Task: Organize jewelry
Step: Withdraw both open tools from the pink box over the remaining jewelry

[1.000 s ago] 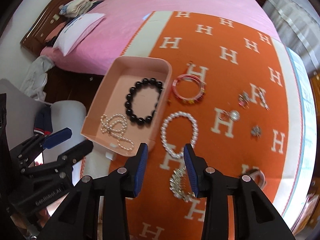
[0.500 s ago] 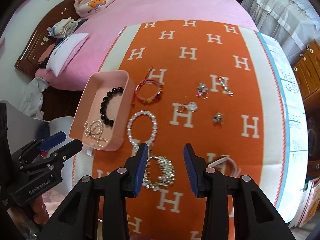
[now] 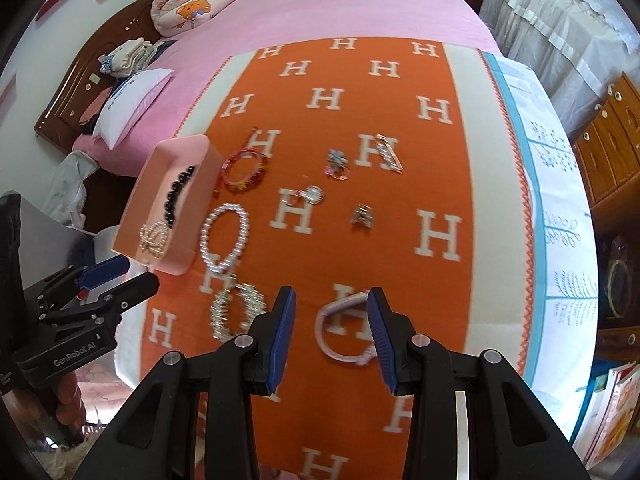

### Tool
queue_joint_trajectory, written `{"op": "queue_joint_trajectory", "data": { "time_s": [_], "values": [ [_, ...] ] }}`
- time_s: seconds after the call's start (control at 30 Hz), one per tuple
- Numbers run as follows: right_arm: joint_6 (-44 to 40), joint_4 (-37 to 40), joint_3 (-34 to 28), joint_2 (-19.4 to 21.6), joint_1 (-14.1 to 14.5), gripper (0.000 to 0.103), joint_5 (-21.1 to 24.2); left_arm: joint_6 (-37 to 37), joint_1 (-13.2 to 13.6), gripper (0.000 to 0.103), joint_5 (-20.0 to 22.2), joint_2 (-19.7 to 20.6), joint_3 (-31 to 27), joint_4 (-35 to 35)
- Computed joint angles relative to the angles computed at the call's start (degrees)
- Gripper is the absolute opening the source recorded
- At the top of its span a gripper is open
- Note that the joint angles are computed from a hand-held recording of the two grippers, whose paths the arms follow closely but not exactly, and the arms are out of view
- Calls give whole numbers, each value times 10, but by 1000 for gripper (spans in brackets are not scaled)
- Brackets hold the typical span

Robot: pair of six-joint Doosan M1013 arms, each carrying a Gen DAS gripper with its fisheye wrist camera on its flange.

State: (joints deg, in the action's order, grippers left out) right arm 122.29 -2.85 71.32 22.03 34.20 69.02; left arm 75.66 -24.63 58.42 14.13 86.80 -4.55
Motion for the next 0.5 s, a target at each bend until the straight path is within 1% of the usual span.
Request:
{"op": "queue_joint_trajectory", "data": {
  "time_s": [0.27, 0.43, 0.5],
  "values": [
    [4, 20, 67, -29, -24, 38, -12, 4, -18, 57, 11, 18, -11, 14],
    [0, 35, 90, -33, -35, 38, -21, 6, -22, 56, 22, 36, -31, 16],
    [-10, 42, 94, -33, -39, 38, -26, 5, -21, 54, 28, 47, -42, 13]
  ]
}}
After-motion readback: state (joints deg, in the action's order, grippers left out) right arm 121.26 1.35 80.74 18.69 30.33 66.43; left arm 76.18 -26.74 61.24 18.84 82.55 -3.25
